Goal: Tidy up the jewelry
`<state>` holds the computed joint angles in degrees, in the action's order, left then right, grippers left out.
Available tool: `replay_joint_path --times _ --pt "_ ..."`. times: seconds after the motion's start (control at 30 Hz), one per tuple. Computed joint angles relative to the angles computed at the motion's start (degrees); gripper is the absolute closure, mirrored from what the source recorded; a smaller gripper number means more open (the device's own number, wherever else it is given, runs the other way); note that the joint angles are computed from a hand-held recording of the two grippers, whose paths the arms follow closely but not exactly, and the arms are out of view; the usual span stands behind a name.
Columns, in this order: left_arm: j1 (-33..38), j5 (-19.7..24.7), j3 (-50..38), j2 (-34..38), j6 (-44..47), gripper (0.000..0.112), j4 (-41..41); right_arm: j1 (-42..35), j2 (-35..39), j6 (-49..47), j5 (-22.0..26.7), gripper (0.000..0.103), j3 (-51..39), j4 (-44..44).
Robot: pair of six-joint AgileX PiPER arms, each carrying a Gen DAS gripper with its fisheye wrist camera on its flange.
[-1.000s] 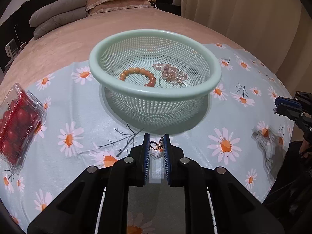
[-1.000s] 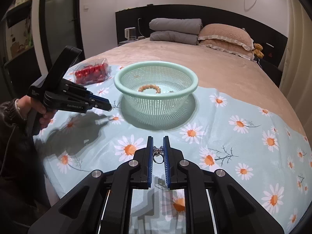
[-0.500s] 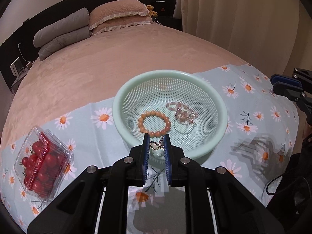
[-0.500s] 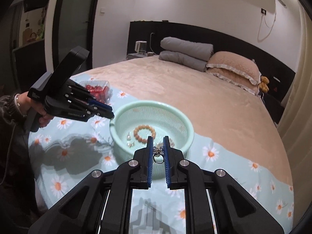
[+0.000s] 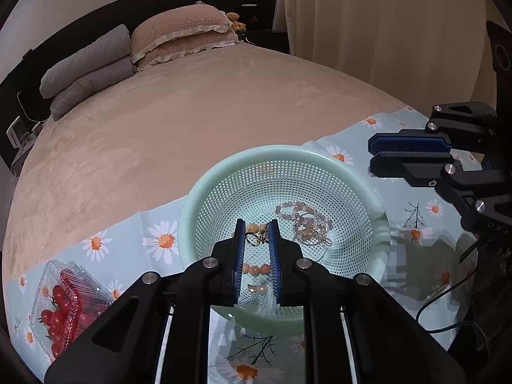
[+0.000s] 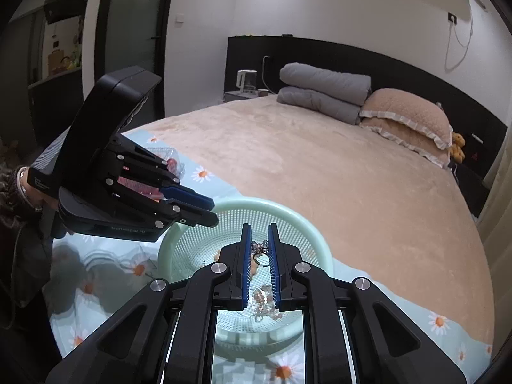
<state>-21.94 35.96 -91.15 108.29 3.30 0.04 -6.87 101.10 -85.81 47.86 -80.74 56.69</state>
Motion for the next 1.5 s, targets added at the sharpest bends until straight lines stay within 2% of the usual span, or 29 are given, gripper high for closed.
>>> replay_joint_path --times 0.07,0.1,0.13,0.17,0.2,0.23,0.3,0.33,0.4,0.53,0.67,0.77,0.93,1.03,1.23,1.37,1.5 --pt "0.2 0.0 -0.3 1.2 0.4 0.097 -0.6 0.6 1.9 1.1 -0.6 0.093 -0.5 -0.9" --pt "0.2 -0.4 0.0 1.6 -0.3 0.093 -0.1 1.0 2.3 1.4 -1.8 0.089 -0.2 -1.3" --pt "0.3 -0.8 0.4 1.7 -0.4 0.073 0.0 1.4 2.6 1.7 -3.2 0.084 0.1 -1.6" --pt "0.3 -1.7 1.2 1.5 -1.0 0.058 0.8 1.7 2.6 1.8 -4.4 0.060 0.5 -1.5" --pt "-0.1 -3.3 2.6 0.8 -3.7 0.031 3.6 1.8 2.3 1.6 -5.8 0.030 1.3 -1.0" --pt "-0.5 -5.1 4.4 -0.2 -8.2 0.026 8.2 1.7 1.6 0.4 -7.3 0.023 2.5 0.3" --pt "-0.1 -6.2 6.1 -1.8 -11.3 0.022 10.9 1.0 0.7 -0.8 -8.3 0.018 3.3 2.3" --pt "0.3 -6.5 6.8 -2.5 -13.5 0.014 12.4 0.8 0.3 -0.3 -9.1 0.017 3.5 2.6" --pt "1.1 -6.8 7.9 -4.0 -18.3 0.015 15.5 0.5 0.1 2.4 -9.4 0.016 2.6 1.5" --pt "3.5 -6.6 9.4 -6.5 -16.9 0.015 11.8 0.1 -1.5 2.7 -9.2 0.016 3.5 2.1" --pt "3.0 -5.0 11.0 -8.0 -19.7 0.015 15.3 1.7 -3.5 4.1 -10.4 0.014 4.5 -1.8" --pt "2.6 -3.2 11.5 -8.1 -18.4 0.015 14.2 3.5 -5.4 4.6 -12.4 0.014 6.3 -4.4" --pt "1.2 -3.1 15.7 -10.8 -20.9 0.015 16.3 4.9 -8.5 5.0 -13.9 0.013 9.3 -5.6" --pt "-0.6 -3.0 18.7 -13.1 -27.4 0.015 22.1 5.3 -10.6 6.3 -14.8 0.012 11.1 -6.6" --pt "-2.0 -2.9 23.9 -17.1 -32.2 0.015 23.2 5.2 -16.6 5.7 -16.8 0.009 17.1 -5.4" --pt "-2.6 -5.3 29.7 -20.8 -35.0 0.015 22.7 4.7 -20.7 4.5 -18.7 0.008 22.3 -3.9" --pt "-5.4 -6.8 35.9 -23.6 -47.8 0.015 31.2 4.5 -23.6 4.7 -22.2 0.008 28.2 -4.0"
